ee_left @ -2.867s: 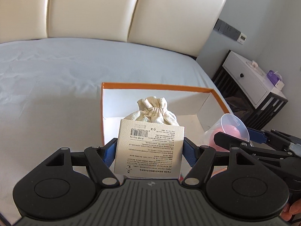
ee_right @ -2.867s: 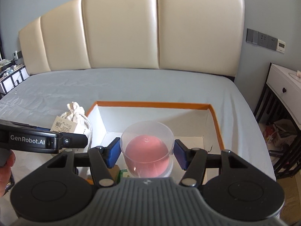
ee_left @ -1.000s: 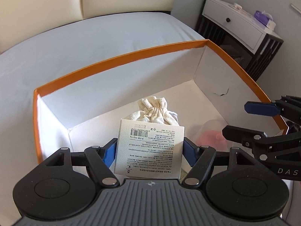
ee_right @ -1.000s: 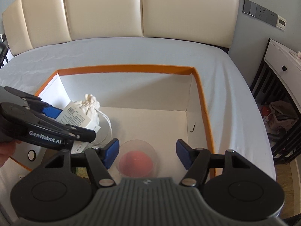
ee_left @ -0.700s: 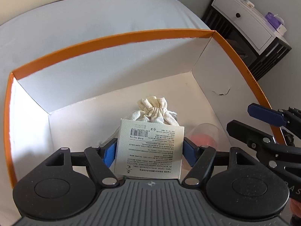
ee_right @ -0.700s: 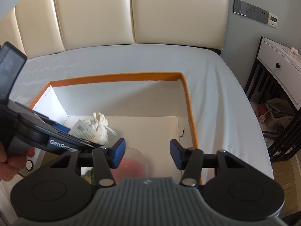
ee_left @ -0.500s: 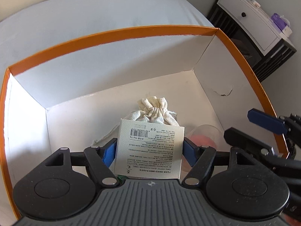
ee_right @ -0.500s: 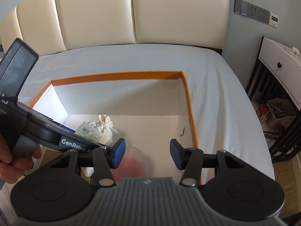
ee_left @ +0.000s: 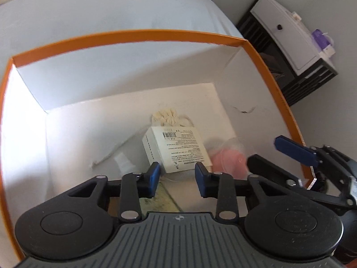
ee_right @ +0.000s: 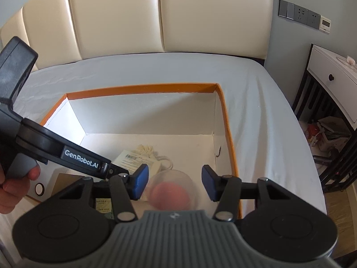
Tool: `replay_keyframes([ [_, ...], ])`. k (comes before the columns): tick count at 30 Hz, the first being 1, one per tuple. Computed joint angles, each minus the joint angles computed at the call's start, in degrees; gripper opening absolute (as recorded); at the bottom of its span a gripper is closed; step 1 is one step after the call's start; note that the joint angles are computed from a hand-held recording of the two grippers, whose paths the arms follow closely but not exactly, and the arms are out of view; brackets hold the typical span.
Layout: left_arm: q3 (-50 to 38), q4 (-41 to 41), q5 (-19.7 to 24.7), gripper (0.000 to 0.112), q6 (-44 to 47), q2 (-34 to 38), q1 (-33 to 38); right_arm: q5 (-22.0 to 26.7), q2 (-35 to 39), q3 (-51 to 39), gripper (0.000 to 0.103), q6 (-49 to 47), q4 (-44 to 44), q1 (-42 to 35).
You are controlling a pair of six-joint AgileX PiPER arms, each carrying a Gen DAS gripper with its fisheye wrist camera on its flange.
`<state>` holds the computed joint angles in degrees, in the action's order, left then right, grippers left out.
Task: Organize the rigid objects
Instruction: 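Lower the white box into the orange box and open the left gripper while the right gripper releases the case, then withdraw both grippers toward the yellow tape measure beside the box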
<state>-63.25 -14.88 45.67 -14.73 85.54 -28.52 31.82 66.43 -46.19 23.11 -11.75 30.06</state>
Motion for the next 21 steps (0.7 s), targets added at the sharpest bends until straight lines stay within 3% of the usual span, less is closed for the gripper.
replay_keyframes([
  [2,0.38,-2.21,0.09,0.038,0.92,-0.27,0.37,0.38,0.11,-0.19,0.053,0.01,-0.16,-0.02],
  [9,0.91,8.79,0.85,0.038,-9.30,-4.99,-4.95,1.21,-0.28,-0.65,0.053,0.10,-0.30,0.37],
  [21,10.75,48.05,2.90,0.038,-53.63,-20.54,-30.54,4.81,-7.12,1.32,0.054,0.33,0.41,1.59],
])
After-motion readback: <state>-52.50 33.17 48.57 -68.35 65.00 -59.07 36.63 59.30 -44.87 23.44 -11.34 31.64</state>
